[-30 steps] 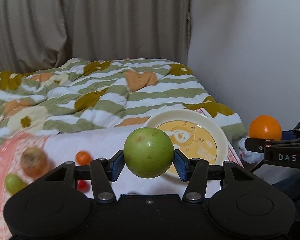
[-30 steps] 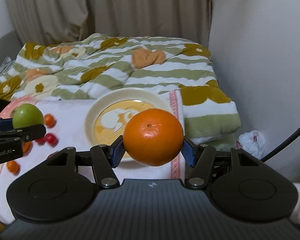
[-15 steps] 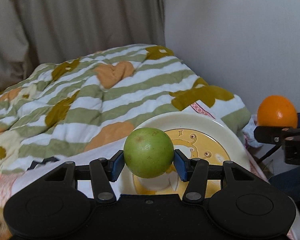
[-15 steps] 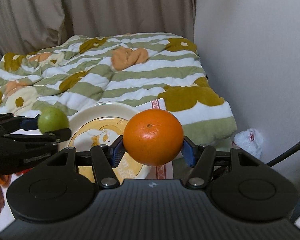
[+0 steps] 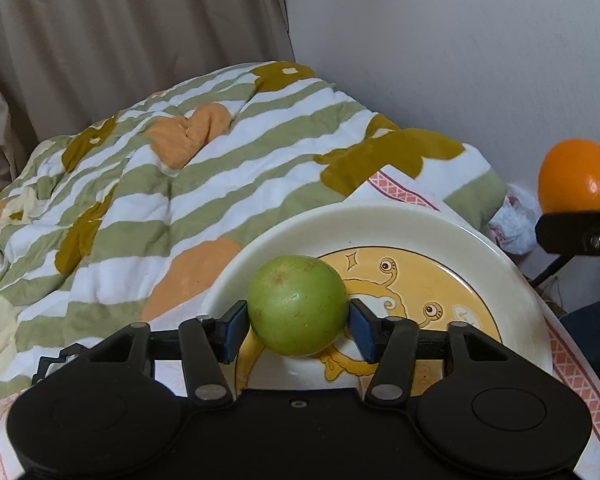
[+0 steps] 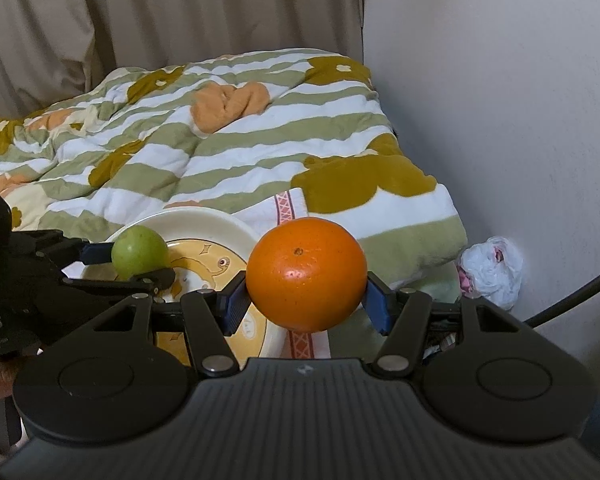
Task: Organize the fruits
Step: 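Carry the green apple with the left tool into the cream bowl and release, then lower the large mandarin with the right tool into the bowl beside the apple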
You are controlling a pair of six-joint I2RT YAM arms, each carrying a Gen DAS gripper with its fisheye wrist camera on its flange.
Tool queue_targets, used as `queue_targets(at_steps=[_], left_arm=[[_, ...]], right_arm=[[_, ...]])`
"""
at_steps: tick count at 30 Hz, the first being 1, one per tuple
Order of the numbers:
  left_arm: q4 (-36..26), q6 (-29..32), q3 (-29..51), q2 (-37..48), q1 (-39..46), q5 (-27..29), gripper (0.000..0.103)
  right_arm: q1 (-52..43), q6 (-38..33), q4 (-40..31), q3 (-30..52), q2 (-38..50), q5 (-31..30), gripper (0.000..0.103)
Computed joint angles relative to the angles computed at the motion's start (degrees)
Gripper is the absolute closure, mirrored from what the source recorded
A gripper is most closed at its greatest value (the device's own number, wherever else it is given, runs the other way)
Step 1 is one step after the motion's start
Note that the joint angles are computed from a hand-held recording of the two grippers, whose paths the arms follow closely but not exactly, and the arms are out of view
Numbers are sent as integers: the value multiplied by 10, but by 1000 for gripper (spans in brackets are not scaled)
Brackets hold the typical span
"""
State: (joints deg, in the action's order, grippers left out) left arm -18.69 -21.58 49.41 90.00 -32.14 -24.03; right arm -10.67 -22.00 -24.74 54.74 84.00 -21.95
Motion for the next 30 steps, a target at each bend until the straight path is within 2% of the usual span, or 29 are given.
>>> queue_targets(at_steps=[1,2,3,9,16,24,30], left_arm=[[6,5,-4,-5,-5,-10,20],[14,8,-12,-16,-11,-24,5],[21,11,-19,-27,-16,-33,1],[-27,-10,-27,-75,-14,-32,1],[-98,-66,-42,-143,-11,-34,1],[-176,-112,-52,-195,-7,-49,1],[-212,-149,-68,-229,-11,-52,1]], right_arm=[[0,1,-1,2,1,1,28],[-1,1,-1,5,1,1,28],[-3,1,-3,8,1,-1,28],[-17,-10,-23,35,1,-22,28],[11,-30,-28,38,8,-29,28],[79,-58,1,20,44,-7,28],[122,-92,54,-12,69,18,28]])
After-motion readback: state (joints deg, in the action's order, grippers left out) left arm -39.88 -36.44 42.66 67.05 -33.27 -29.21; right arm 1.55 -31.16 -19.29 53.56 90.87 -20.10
